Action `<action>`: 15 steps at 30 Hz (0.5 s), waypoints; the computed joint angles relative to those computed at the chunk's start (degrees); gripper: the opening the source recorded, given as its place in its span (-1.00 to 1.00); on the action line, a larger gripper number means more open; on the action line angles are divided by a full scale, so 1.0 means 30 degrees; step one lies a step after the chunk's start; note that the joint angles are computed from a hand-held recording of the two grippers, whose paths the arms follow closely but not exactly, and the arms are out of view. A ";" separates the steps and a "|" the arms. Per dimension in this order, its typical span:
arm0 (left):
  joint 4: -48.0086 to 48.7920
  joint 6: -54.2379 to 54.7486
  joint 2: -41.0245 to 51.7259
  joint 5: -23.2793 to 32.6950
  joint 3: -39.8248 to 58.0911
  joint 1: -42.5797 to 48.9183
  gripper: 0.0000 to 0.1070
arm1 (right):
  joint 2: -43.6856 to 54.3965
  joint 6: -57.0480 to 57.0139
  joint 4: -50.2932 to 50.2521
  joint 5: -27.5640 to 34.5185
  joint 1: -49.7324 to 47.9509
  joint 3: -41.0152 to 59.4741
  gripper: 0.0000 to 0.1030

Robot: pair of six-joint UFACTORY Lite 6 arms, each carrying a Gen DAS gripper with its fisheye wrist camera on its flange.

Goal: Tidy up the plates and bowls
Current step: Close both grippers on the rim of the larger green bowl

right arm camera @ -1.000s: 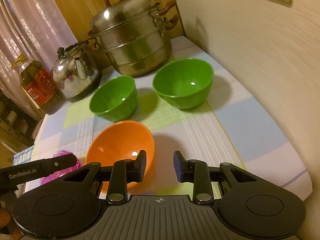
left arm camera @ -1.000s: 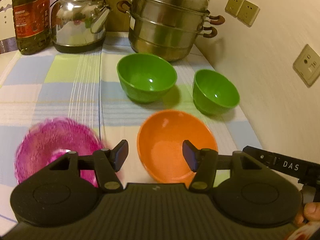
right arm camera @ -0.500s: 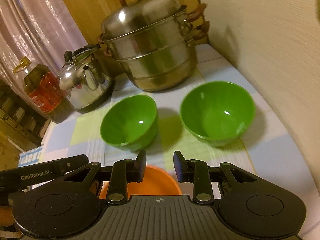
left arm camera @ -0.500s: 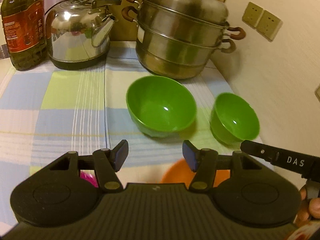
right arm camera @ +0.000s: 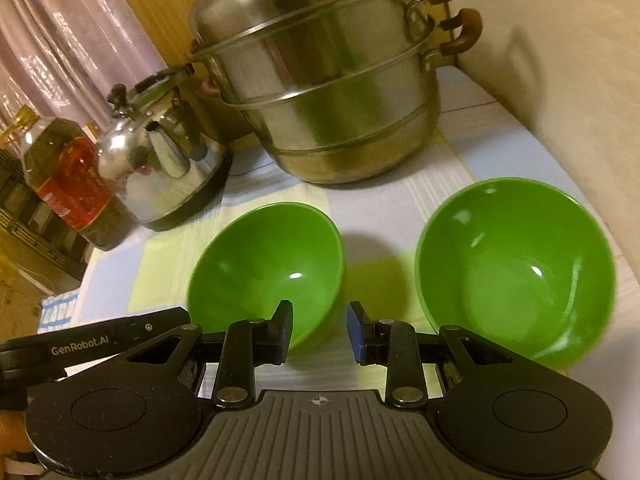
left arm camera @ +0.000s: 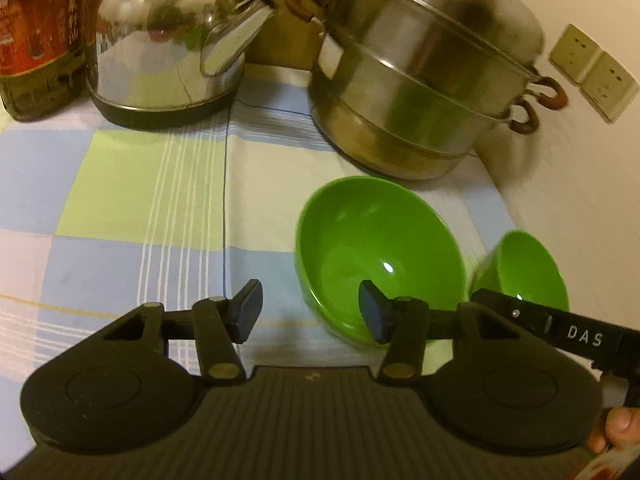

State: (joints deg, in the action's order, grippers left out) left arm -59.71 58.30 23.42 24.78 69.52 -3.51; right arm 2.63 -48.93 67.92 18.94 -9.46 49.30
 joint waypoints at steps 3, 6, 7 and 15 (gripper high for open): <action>-0.0524 0.0291 0.1364 0.0261 0.1174 0.0067 -0.15 | 0.2026 0.0265 -0.0447 -0.0101 0.0114 0.1502 -0.41; -0.1093 0.0578 0.2428 0.0347 0.2048 0.0067 -0.19 | 0.3572 0.0258 -0.0652 0.0058 0.0041 0.2708 -0.41; -0.1407 0.0847 0.2621 0.0270 0.2156 0.0057 -0.22 | 0.4089 0.0391 -0.0817 0.0164 -0.0008 0.3126 -0.41; -0.1284 0.0506 0.4544 0.0255 0.3841 -0.0226 -0.51 | 0.6466 0.0030 -0.0707 0.0329 0.0043 0.5042 -0.42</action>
State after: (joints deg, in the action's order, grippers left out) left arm -63.56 59.82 37.05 25.54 81.04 -4.19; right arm 22.03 -48.84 65.80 19.93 -9.33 64.43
